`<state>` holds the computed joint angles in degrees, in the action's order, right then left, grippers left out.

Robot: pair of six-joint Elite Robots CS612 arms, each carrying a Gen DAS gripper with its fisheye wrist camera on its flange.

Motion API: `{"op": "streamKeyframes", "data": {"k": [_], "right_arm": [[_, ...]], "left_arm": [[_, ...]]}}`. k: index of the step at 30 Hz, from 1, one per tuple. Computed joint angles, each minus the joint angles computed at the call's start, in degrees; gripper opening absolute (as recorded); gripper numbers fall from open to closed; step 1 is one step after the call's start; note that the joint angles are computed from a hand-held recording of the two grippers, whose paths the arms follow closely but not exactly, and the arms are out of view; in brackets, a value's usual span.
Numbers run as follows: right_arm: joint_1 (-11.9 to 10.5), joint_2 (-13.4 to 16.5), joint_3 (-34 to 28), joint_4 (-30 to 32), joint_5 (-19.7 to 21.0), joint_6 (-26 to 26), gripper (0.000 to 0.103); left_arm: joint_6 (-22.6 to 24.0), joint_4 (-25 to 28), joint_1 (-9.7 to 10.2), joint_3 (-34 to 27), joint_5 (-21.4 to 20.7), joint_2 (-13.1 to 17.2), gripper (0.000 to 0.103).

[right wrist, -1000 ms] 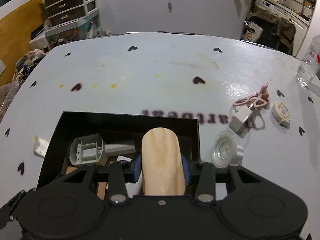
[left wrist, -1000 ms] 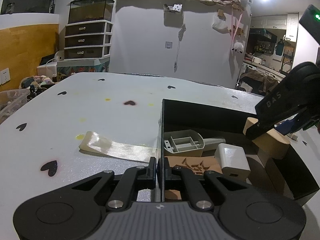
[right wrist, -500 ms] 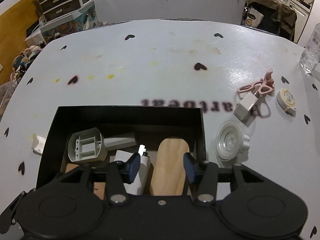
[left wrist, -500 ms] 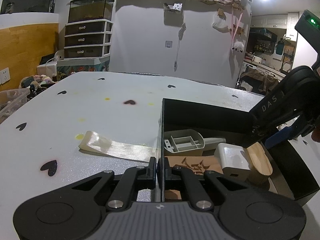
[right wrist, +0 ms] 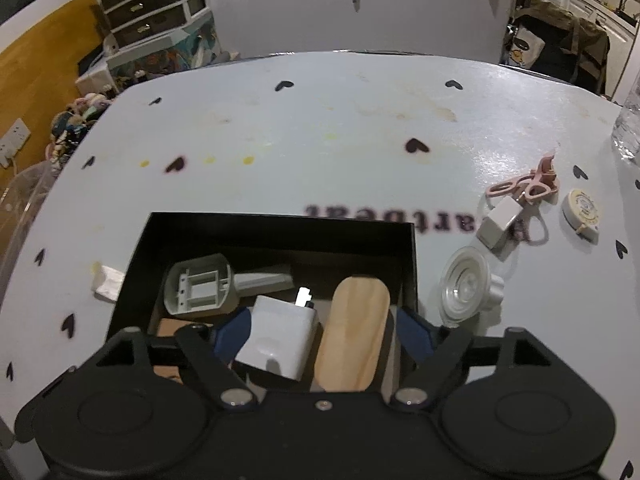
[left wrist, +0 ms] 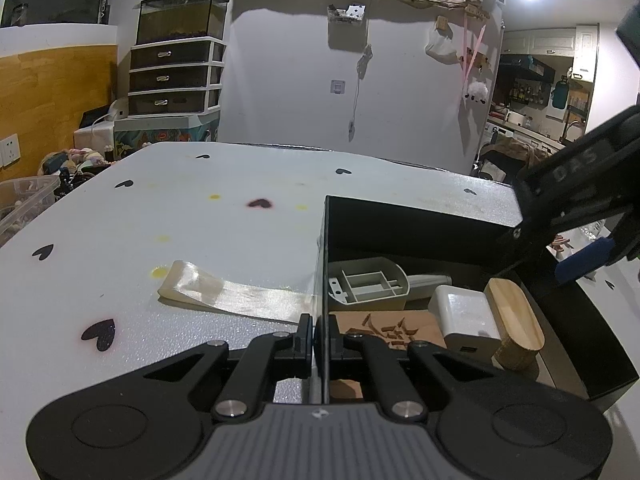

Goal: Organize rigid objects
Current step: 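Carry the wooden brush into the black box and open the right gripper, then move the right gripper to the round tape measure and grasp it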

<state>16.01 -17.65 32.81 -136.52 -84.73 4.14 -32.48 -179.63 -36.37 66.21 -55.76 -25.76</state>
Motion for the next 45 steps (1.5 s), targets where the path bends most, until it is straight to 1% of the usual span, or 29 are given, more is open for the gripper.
{"op": "streamKeyframes", "data": {"k": [1,4,6,9,14,18,20,22,24,28,31,34,38,40,42,43,44,45], "right_arm": [[-0.1,-0.4,0.7,-0.5,0.5,-0.5,0.087],[-0.1,-1.4,2.8,-2.7,1.5,-1.8,0.093],[-0.1,-2.2,4.3,-4.3,0.9,-2.3,0.095],[-0.4,-3.4,6.5,-7.7,1.5,-2.9,0.097],[-1.2,-4.5,8.6,-11.6,1.5,-2.2,0.103],[-2.4,-4.6,8.8,-13.1,1.8,-0.9,0.103],[-2.9,-4.4,8.4,-13.3,1.2,-0.3,0.103],[-3.4,-4.0,7.8,-13.7,-0.4,0.6,0.103],[-3.9,-3.5,7.0,-14.1,-2.3,2.5,0.103],[-5.2,-1.4,3.8,-14.1,-6.2,5.9,0.103],[-6.1,0.9,-0.4,-11.5,-8.7,8.0,0.103],[-7.4,3.2,-4.0,-10.2,-7.6,9.6,0.103],[-8.2,6.5,-8.5,-10.3,-9.5,11.5,0.103],[-8.6,8.3,-11.4,-8.6,-9.4,11.7,0.103],[-9.0,10.5,-15.3,-6.2,-8.2,11.5,0.103],[-9.2,11.3,-16.3,-6.8,-7.3,11.3,0.103],[-9.3,12.2,-16.9,-8.7,-6.9,10.2,0.103],[-9.2,13.0,-17.6,-10.9,-7.7,8.6,0.103]], "left_arm": [[0.0,0.0,0.00,0.0,0.0,0.0,0.005],[0.0,0.0,0.00,0.0,0.0,0.0,0.005],[0.0,0.0,0.00,0.0,0.0,0.0,0.005],[0.0,0.0,0.02,0.0,-0.1,0.1,0.005],[0.0,0.0,0.07,0.0,0.0,0.2,0.005],[0.0,0.0,0.12,-0.1,0.0,0.2,0.005],[0.0,0.0,0.13,0.0,0.0,0.2,0.005],[0.0,0.0,0.13,-0.1,0.0,0.2,0.005],[-0.1,0.1,0.12,-0.1,0.0,0.2,0.005],[0.0,0.1,0.12,-0.1,0.0,0.2,0.005],[-0.1,0.1,0.11,0.0,0.0,0.2,0.005],[0.0,0.1,0.11,0.0,0.0,0.2,0.005],[0.0,0.4,0.08,0.2,0.1,0.0,0.005],[-0.2,0.5,0.07,0.3,0.2,0.0,0.005],[-0.2,0.6,0.05,0.2,0.2,0.0,0.005],[-0.2,0.8,0.03,0.2,0.3,-0.1,0.005],[-0.2,0.8,0.02,0.2,0.3,-0.1,0.005],[-0.2,0.9,0.02,0.3,0.3,-0.1,0.005]]}}
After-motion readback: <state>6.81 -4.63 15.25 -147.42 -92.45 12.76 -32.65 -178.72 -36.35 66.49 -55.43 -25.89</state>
